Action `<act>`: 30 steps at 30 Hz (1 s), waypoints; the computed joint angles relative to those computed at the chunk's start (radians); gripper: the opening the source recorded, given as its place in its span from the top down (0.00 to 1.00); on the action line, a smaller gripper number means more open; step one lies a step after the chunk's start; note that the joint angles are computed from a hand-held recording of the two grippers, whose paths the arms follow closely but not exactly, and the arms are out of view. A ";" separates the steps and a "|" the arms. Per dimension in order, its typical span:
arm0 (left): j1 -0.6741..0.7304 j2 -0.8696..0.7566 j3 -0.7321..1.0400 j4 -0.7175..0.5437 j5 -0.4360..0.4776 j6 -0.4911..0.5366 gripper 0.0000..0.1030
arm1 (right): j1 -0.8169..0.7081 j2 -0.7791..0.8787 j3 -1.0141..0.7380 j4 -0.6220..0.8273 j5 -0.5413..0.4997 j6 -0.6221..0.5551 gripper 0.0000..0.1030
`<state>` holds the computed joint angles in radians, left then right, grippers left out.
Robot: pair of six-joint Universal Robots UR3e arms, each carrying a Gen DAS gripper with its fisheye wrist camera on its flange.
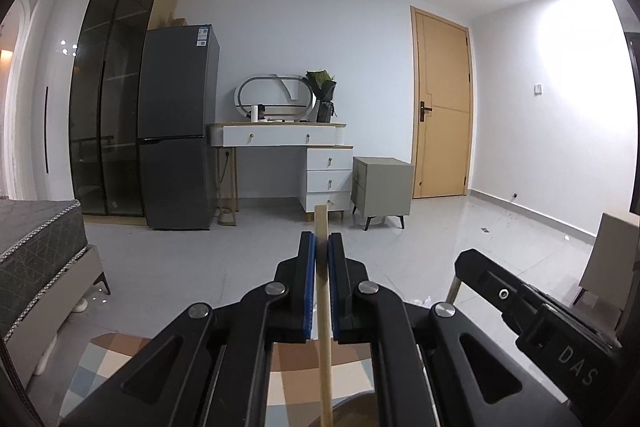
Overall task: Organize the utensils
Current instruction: 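Raise both held chopsticks up over the white holder, then open both grippers to drop the chopsticks into the holder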
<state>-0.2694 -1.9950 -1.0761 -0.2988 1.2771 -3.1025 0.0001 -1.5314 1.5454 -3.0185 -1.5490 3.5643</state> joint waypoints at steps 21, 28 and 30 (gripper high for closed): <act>0.099 0.210 -0.178 -0.157 -0.205 0.071 0.98 | 0.031 -0.054 0.013 0.126 0.124 -0.082 0.94; 0.147 0.253 -0.131 -0.410 -0.326 0.152 0.98 | 0.058 -0.092 0.028 0.218 0.102 -0.076 0.92; 0.158 0.264 -0.118 -0.463 -0.326 0.161 0.98 | 0.065 -0.106 0.026 0.250 0.089 -0.071 0.90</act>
